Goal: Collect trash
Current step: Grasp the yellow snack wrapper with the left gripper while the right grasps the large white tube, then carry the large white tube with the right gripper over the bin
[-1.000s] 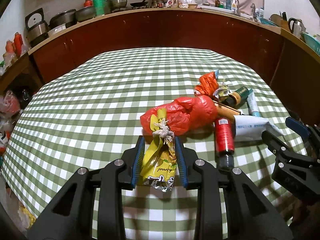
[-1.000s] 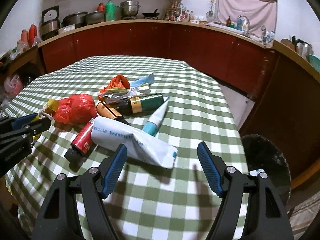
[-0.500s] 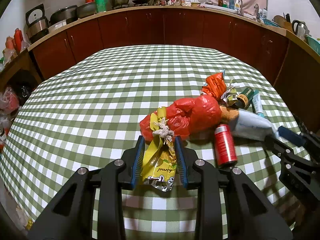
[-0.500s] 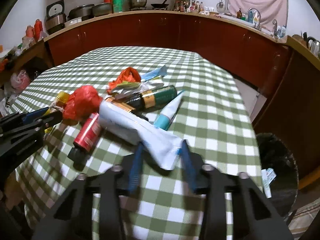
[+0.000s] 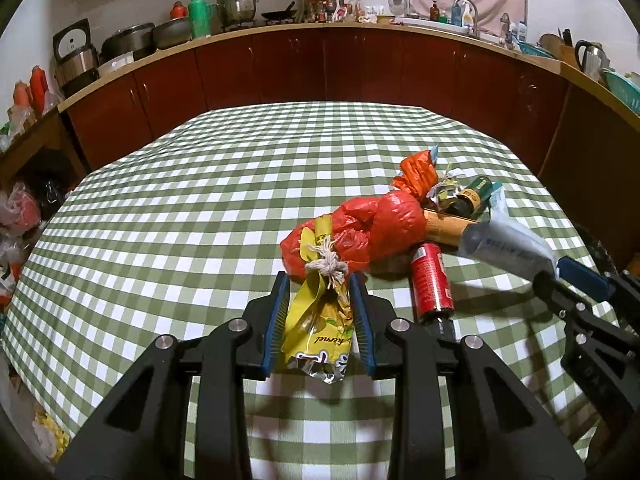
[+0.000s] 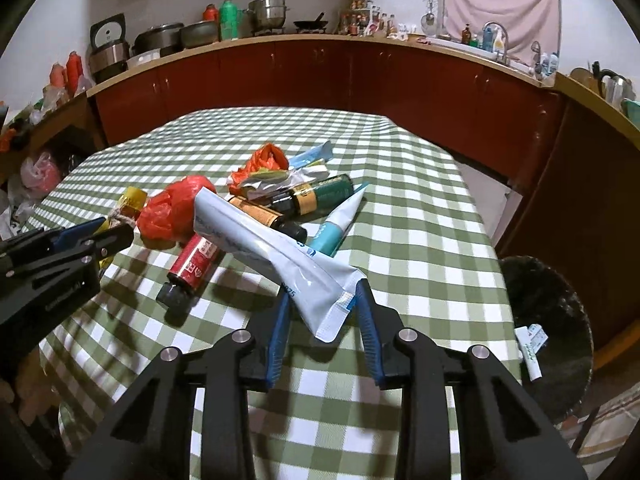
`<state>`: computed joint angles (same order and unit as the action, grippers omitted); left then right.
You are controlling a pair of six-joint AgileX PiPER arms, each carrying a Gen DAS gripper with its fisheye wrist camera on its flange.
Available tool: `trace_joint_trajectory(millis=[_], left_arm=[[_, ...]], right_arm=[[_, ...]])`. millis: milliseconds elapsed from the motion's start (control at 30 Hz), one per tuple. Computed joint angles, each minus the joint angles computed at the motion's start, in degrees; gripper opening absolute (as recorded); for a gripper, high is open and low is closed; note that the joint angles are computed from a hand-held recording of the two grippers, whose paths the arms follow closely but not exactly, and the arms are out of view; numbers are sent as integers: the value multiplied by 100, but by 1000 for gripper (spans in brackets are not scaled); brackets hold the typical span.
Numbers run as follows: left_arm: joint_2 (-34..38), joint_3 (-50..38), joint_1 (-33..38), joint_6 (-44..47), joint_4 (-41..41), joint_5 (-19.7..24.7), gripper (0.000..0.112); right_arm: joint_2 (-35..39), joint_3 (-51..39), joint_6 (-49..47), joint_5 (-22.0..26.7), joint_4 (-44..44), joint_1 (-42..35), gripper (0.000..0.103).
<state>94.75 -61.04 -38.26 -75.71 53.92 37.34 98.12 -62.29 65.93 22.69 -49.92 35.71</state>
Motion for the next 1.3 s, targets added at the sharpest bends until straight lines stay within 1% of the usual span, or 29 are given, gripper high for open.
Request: trace_joint_trajectory(millis=[300, 567, 733, 900, 1067, 1300], left_arm=[[-165, 35, -388, -231, 174, 143, 30], [82, -392, -856, -209, 215, 235, 30], [445, -849, -1140, -186, 297, 227, 30], [856, -1380, -1288, 32, 177, 195, 30], [1317, -2002, -1407, 376, -12, 195, 30], [2075, -3092, -1564, 1045, -418, 300, 30]], right_arm=[[-457, 506, 1025, 150, -896, -44, 33], [-917, 1007, 1554, 205, -1404, -347, 33], [-1200, 1334, 1808, 230, -1628, -686, 33], [-1413, 1575, 1869, 226, -1696, -1132, 33], [-1553, 1791, 1951, 156, -1783, -1606, 33], [-1589, 1938, 2002, -9, -1899, -2151, 33]])
